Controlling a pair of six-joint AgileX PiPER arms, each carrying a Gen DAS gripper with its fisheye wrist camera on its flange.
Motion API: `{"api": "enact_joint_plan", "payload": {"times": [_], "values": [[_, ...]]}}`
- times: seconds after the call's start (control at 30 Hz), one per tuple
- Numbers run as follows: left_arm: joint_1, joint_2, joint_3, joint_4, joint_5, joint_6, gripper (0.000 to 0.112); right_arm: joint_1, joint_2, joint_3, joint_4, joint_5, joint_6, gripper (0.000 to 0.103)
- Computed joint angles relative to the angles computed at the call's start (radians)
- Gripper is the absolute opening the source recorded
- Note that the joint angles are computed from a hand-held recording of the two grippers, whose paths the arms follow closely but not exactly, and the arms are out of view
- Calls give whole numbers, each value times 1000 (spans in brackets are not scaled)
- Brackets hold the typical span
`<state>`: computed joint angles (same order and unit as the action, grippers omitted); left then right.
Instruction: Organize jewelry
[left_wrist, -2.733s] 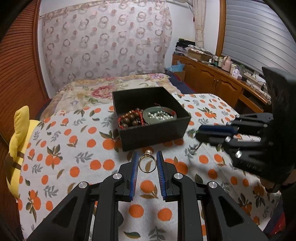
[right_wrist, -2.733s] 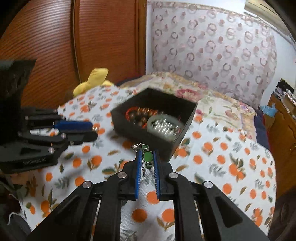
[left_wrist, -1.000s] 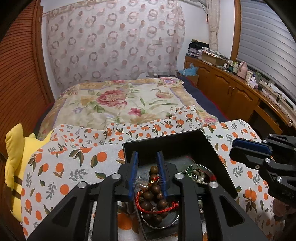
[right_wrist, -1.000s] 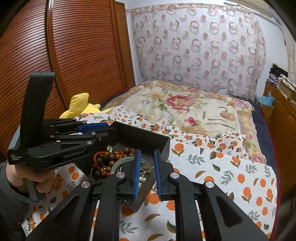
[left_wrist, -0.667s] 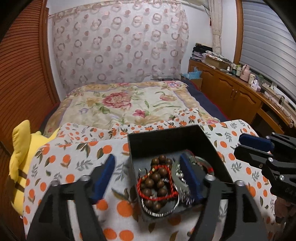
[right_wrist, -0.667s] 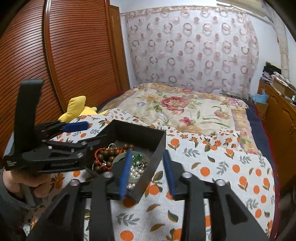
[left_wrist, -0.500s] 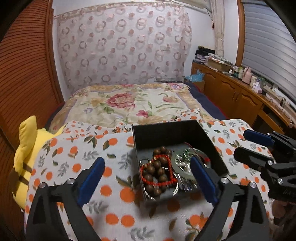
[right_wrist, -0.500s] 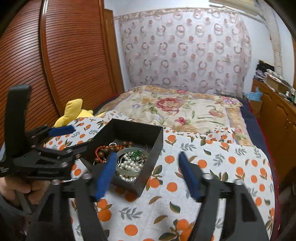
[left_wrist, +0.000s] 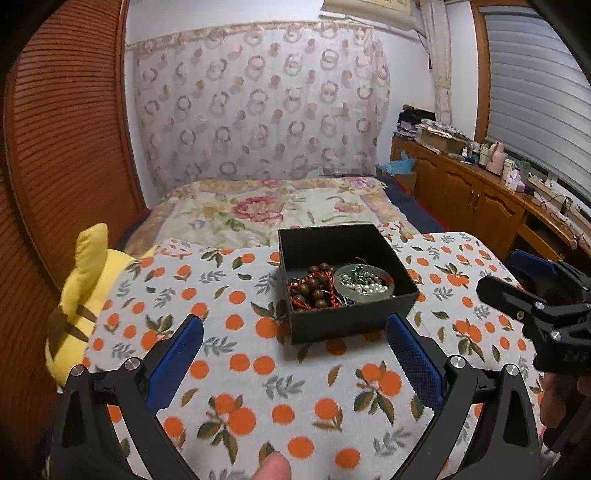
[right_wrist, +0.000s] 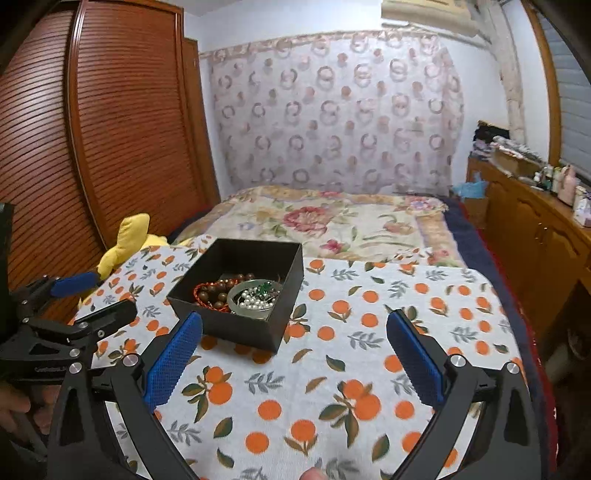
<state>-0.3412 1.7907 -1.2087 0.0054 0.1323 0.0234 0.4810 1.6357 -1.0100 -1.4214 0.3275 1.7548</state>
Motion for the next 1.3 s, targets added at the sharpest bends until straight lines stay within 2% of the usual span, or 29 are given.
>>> {"api": "enact_joint_plan", "payload": {"times": [0.13,0.27,0.33,0.63,0.7,0.93,1.03,1.3], "values": [[-6,-90,85,162,-20,-172,96,58,-90,76,-99,64,127,101],[-1,-170,159,206,-40,-224,96,126,-169,138,-138,149,191,101],[0,-215,196,278,-47,-299,96,164,-209,166,-137,199,206,101],[0,-358,295,240,-55,-266,96,288,-323,253,-114,361,247,101],[-9,-387,314,351,-55,-374,96,307,-340,265,-110,384,256,101],[-32,-436,345,536,-42,-551,96,335,-356,275,-96,411,247,101],[-33,-441,350,519,-43,-535,96,346,-359,270,-81,414,233,101],[-39,-446,353,588,-36,-605,96,359,-360,257,-60,420,208,101]]}}
